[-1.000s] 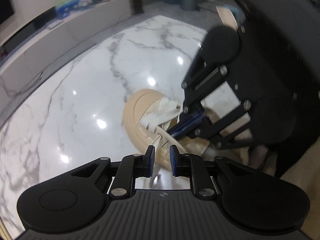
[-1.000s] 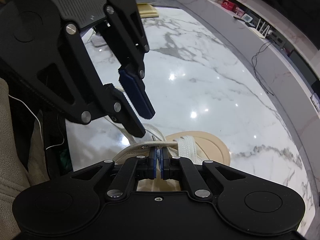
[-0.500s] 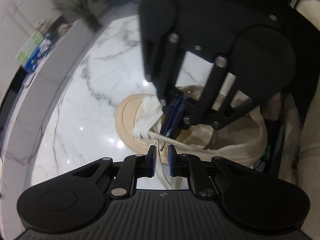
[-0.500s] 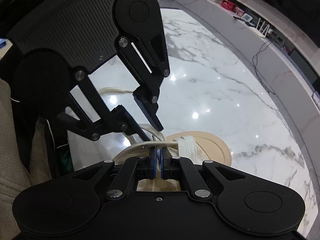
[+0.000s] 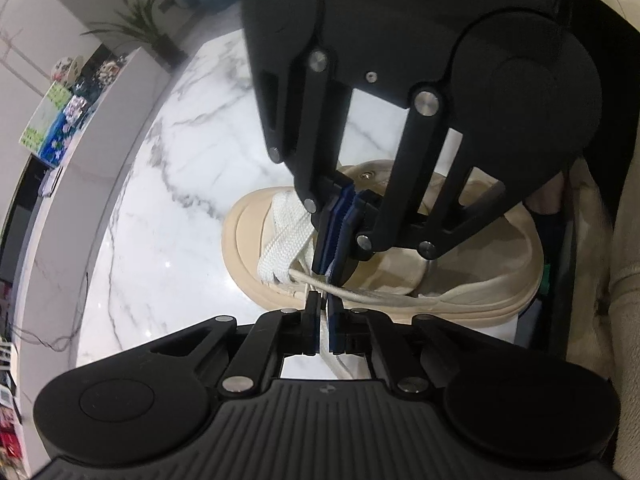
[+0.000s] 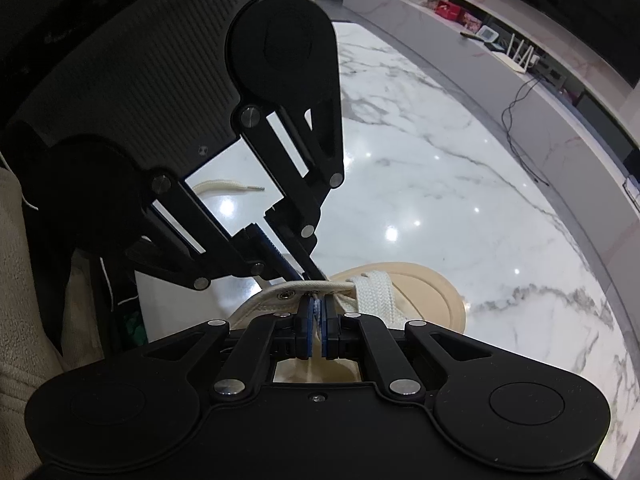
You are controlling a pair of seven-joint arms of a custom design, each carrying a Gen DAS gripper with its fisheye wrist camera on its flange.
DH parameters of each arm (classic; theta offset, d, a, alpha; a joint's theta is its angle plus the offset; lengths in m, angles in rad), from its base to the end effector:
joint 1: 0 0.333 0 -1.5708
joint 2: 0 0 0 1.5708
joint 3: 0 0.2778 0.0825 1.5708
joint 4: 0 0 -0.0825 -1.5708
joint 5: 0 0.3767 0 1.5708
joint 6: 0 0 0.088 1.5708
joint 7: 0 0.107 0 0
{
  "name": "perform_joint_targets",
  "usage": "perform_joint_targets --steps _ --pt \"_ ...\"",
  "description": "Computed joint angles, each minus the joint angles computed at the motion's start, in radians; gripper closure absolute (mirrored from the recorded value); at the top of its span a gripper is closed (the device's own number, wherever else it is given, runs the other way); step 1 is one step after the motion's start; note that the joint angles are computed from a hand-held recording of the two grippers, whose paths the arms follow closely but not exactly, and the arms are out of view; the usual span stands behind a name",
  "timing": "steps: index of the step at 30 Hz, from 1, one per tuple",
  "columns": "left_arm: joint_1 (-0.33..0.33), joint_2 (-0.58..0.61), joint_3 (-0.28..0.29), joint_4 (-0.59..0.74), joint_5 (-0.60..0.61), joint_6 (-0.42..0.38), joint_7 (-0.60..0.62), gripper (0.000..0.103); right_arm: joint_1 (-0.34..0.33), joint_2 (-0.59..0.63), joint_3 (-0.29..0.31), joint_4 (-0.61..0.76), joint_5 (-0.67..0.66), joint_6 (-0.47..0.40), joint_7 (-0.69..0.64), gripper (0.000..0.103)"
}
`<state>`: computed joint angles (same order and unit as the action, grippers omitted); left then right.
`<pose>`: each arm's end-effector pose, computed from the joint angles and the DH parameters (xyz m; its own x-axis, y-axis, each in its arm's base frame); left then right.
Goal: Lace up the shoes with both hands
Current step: 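Grasp the emerging lace tip with the left gripper and pull it away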
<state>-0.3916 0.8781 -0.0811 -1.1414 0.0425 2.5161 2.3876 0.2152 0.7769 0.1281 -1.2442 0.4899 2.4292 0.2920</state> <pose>0.6947 -0.3322 0.3070 -0.8817 -0.3350 -0.3323 -0.2169 0.9132 -0.3450 0.7163 0.2294 0.3239 0.9297 -0.3445 0.1305 -0.2164 -0.7975 -0.5632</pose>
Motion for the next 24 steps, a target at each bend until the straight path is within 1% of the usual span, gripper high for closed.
perform_joint_targets --steps 4,7,11,14,16,18,22,23,24 --pt "0.002 0.003 0.002 0.02 -0.015 -0.017 -0.047 0.101 -0.001 -0.009 0.002 -0.015 0.013 0.013 0.013 0.101" --pt "0.003 -0.004 0.003 0.014 -0.024 -0.015 -0.09 0.101 -0.002 -0.05 0.006 -0.082 0.032 0.065 0.012 0.099" --pt "0.006 -0.05 0.007 -0.043 -0.025 0.004 -0.138 0.1 -0.015 -0.105 0.019 -0.17 0.093 0.147 0.032 0.096" --pt "-0.006 -0.089 0.031 -0.089 -0.001 0.029 -0.193 0.101 -0.017 -0.145 0.018 -0.234 0.126 0.211 0.059 0.091" --pt "-0.006 -0.113 0.036 -0.117 0.008 0.042 -0.22 0.101 -0.014 -0.169 0.014 -0.274 0.137 0.253 0.079 0.091" --pt "-0.006 -0.134 0.042 -0.141 0.019 0.053 -0.247 0.101 -0.011 -0.196 0.007 -0.318 0.15 0.288 0.118 0.091" --pt "-0.01 -0.151 0.055 -0.151 0.05 0.057 -0.293 0.101 -0.008 -0.23 -0.004 -0.375 0.156 0.321 0.183 0.091" --pt "-0.011 -0.158 0.058 -0.161 0.057 0.061 -0.304 0.101 0.001 -0.236 -0.016 -0.389 0.148 0.336 0.213 0.09" --pt "-0.01 -0.175 0.059 -0.186 0.063 0.071 -0.314 0.101 0.008 -0.236 -0.025 -0.392 0.138 0.341 0.242 0.085"
